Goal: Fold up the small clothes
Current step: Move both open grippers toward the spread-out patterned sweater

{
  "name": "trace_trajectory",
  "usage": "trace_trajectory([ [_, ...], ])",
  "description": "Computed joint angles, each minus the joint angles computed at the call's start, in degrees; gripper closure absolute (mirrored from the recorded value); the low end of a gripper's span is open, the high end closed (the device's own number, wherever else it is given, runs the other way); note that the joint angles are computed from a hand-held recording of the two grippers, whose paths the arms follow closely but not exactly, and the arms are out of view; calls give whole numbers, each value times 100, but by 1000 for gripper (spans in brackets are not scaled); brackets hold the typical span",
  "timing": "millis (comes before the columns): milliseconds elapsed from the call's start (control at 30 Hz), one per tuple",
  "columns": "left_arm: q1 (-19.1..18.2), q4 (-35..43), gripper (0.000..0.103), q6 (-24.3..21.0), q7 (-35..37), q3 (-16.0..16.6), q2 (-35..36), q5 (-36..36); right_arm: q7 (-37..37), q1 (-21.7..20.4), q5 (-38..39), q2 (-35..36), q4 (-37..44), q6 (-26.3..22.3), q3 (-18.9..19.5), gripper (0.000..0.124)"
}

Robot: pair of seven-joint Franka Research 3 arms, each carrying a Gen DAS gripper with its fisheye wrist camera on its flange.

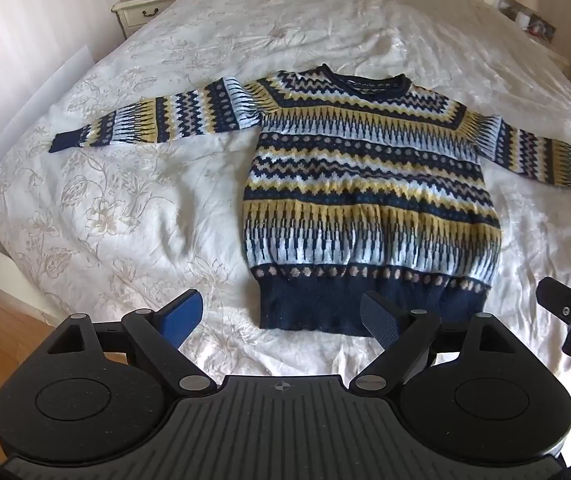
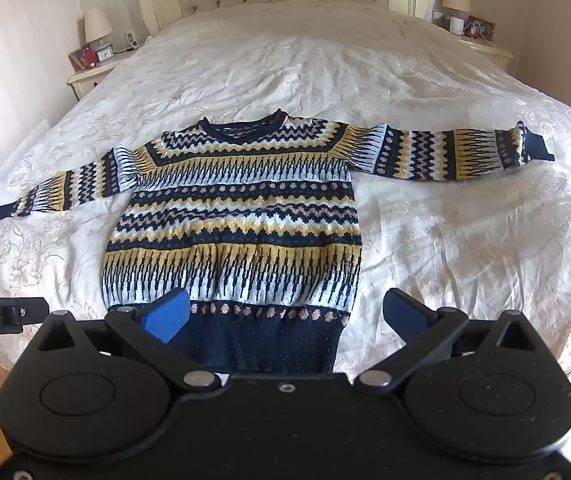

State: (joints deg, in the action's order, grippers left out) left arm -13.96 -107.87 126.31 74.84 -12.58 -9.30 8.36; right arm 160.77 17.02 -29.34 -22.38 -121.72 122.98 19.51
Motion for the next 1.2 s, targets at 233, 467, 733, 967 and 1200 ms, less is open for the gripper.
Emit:
trace_trajectory([
  [233, 0, 23, 17, -55, -15, -6, 8, -1, -37, 16, 35, 3, 16, -14, -16, 22],
  [467, 3, -111, 17, 26, -15, -1, -26, 9, -81, -28, 78, -13, 35, -51, 22, 22],
  [733, 11, -73, 17, -6, -23, 0, 23, 20, -59, 4, 29, 194, 116, 53, -53, 22],
  [967, 53, 199, 17, -149, -56, -4, 295, 119, -360, 1, 155, 198, 120, 135, -175, 22],
  [1200, 41, 491, 17, -326, -47, -31, 563, 185, -448, -7, 221, 334, 179, 179, -267, 22],
])
